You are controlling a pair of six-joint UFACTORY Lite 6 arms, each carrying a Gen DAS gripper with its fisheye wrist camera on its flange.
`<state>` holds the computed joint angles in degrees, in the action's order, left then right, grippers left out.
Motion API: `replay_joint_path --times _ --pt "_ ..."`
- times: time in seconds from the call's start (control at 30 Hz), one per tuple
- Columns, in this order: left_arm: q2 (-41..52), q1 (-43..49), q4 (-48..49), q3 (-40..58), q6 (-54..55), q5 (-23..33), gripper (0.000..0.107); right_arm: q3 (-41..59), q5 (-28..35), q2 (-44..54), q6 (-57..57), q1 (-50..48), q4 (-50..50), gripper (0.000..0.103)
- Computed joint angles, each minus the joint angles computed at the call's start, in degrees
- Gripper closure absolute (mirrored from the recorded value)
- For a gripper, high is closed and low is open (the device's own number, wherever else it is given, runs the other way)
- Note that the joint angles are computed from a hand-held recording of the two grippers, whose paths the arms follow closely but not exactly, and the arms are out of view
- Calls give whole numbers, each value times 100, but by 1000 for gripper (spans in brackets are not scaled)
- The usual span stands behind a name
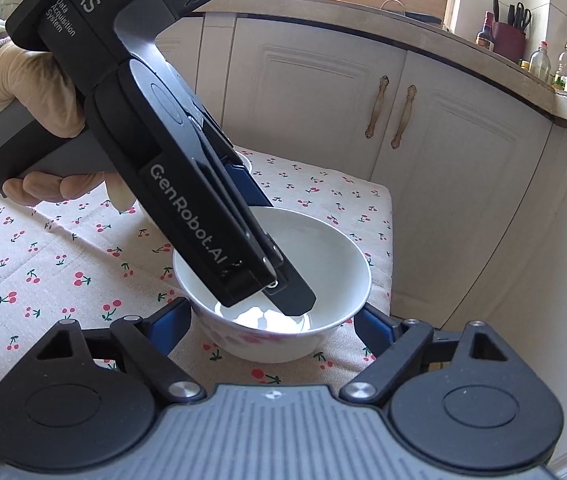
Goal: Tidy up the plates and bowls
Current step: 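Grasp another white bowl rim with the left tool, then lift the bowl with the left tool and carry it over another bowl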
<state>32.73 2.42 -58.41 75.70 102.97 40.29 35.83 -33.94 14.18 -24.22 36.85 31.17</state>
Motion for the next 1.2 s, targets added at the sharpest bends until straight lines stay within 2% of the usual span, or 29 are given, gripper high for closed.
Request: replay_joint_path --times 0.53,0.9,1.2 --pt "-393 193 38 -332 8 288 32 -66 343 -398 -432 258 685 12" --pt "-1738 743 176 -1492 137 828 32 -319 690 -1511 -2349 1214 3187 12" --pt "-3127 1469 457 -2442 240 1564 32 -394 124 -2346 -4012 2590 5773 12"
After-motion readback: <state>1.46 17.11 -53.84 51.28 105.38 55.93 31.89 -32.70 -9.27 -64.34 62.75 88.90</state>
